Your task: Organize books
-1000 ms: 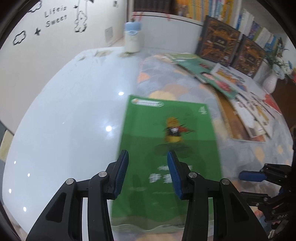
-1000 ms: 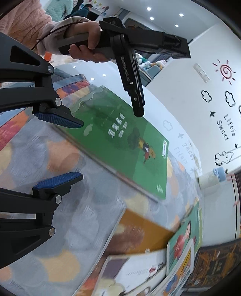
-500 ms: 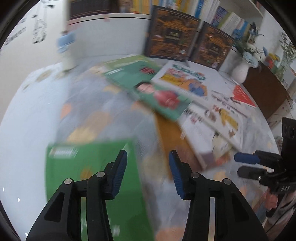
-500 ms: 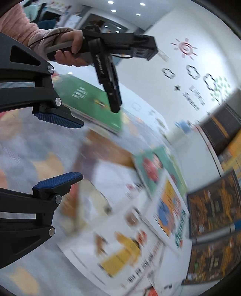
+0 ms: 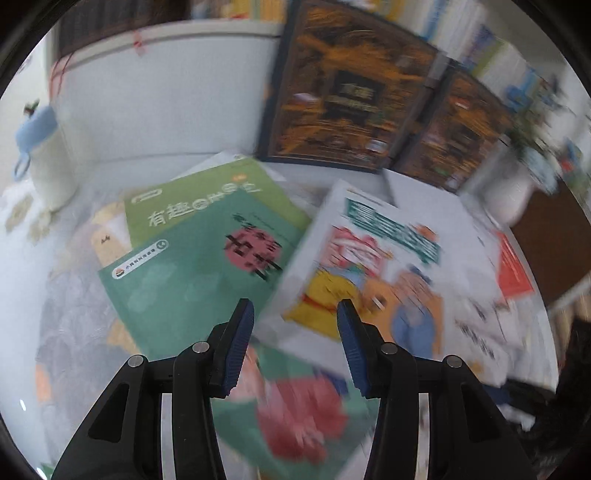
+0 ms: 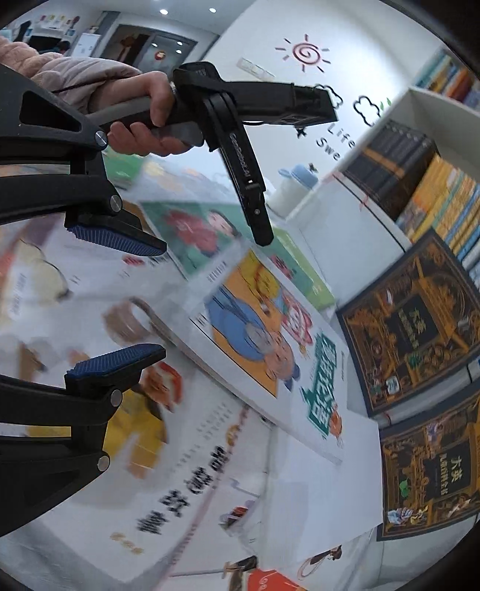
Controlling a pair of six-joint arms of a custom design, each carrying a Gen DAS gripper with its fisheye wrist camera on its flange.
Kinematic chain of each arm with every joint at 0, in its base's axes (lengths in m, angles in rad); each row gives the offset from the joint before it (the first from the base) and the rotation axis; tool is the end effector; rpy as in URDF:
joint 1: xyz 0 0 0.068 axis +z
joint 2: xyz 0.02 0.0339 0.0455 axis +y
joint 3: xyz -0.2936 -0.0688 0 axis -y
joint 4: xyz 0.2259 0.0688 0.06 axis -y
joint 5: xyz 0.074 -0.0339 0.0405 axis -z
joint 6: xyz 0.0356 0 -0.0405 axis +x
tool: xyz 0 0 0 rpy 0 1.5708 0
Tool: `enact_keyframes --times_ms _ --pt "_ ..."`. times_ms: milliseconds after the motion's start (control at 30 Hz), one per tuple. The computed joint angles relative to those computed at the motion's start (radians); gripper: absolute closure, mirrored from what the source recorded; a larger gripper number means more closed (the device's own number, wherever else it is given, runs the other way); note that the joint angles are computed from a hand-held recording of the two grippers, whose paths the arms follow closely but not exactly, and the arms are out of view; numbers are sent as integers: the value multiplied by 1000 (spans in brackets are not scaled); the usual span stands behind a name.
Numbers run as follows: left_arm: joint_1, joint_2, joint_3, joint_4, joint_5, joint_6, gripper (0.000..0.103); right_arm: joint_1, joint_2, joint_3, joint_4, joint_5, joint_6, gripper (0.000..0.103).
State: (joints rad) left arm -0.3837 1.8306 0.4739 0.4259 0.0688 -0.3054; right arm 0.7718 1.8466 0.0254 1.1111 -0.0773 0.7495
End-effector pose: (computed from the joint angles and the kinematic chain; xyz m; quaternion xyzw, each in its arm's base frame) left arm 0.2471 -0.1024 0.1014 0.0479 0.9475 -0.1369 0.2849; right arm 0.1308 0.1311 0.0909 -0.0262 0.9079 0.3128 0.2778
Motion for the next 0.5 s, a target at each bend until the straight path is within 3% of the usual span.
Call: enact_keyframes --times_ms 167,267,367,500 --pt "-6 106 28 74 -21 -17 58 -135 85 78 -22 -59 -76 55" --pt "-59 122 47 66 -60 32 56 -172 107 95 -5 -79 -91 55" --pt "-97 119 59 35 -80 36 44 -190 111 117 -25 -85 -102 52" --pt "-107 89 56 -16 -55 34 42 -205 116 106 -14 -109 -118 52"
